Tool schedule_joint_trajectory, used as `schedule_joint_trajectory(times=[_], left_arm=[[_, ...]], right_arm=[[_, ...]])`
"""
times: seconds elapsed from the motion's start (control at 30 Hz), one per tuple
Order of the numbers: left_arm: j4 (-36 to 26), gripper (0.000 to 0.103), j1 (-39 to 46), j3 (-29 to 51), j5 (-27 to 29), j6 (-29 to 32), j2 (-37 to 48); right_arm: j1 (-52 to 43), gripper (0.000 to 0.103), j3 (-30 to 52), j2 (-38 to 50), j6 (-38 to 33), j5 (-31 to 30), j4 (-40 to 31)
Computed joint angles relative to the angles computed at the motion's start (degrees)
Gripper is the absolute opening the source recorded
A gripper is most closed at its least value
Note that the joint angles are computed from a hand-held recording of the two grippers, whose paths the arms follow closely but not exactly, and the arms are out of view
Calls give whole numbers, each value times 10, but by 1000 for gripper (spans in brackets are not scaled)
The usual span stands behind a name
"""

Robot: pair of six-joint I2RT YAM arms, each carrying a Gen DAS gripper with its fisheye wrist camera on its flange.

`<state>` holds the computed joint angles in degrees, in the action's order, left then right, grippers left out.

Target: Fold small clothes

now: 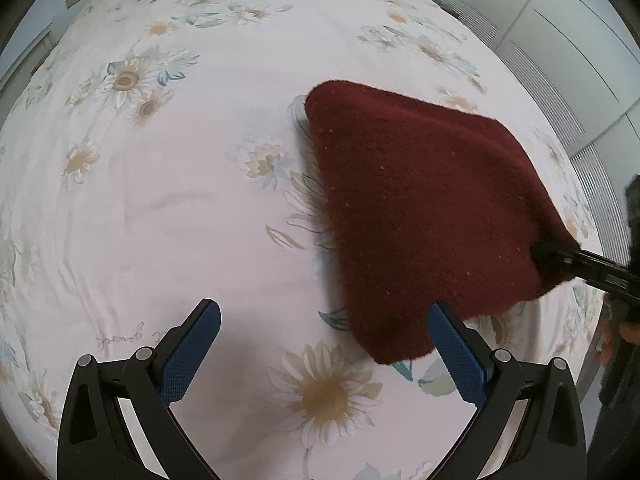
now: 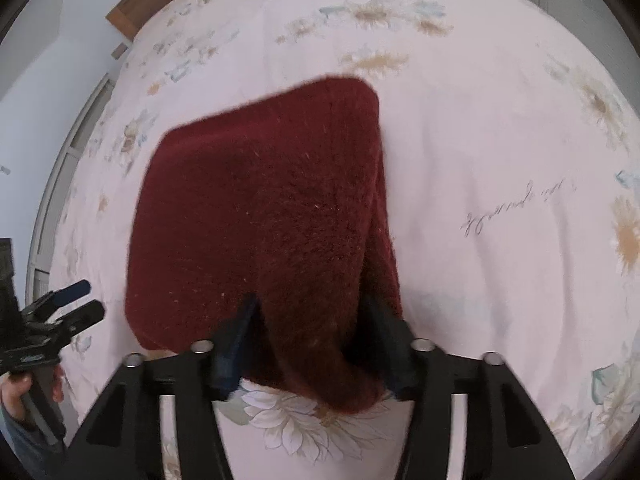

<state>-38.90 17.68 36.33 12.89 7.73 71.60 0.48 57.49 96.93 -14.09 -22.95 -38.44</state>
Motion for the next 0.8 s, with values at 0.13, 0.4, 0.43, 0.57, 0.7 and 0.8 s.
schedule_joint_trajectory(times=[0.13,0.4,0.43,0.57,0.7,0.8], left_arm=[[8,102,-5,21,1,-17,22],[25,102,-63,104,17,-83,119],[27,102,-72,117,19,-94,134],[48,102,-116,148,2,-129,190],[72,102,-139,147,-16,-135,236],[109,102,-138,117,-25,-129,257]], right_arm=[[10,82,29,-24,-5,38,-5],[30,100,105,55,6,44,-13],[33,102,111,66,10,40,-14],[43,102,116,97,22,35,0],[42,102,107,132,14,34,14],[35,102,93,156,5,29,31]])
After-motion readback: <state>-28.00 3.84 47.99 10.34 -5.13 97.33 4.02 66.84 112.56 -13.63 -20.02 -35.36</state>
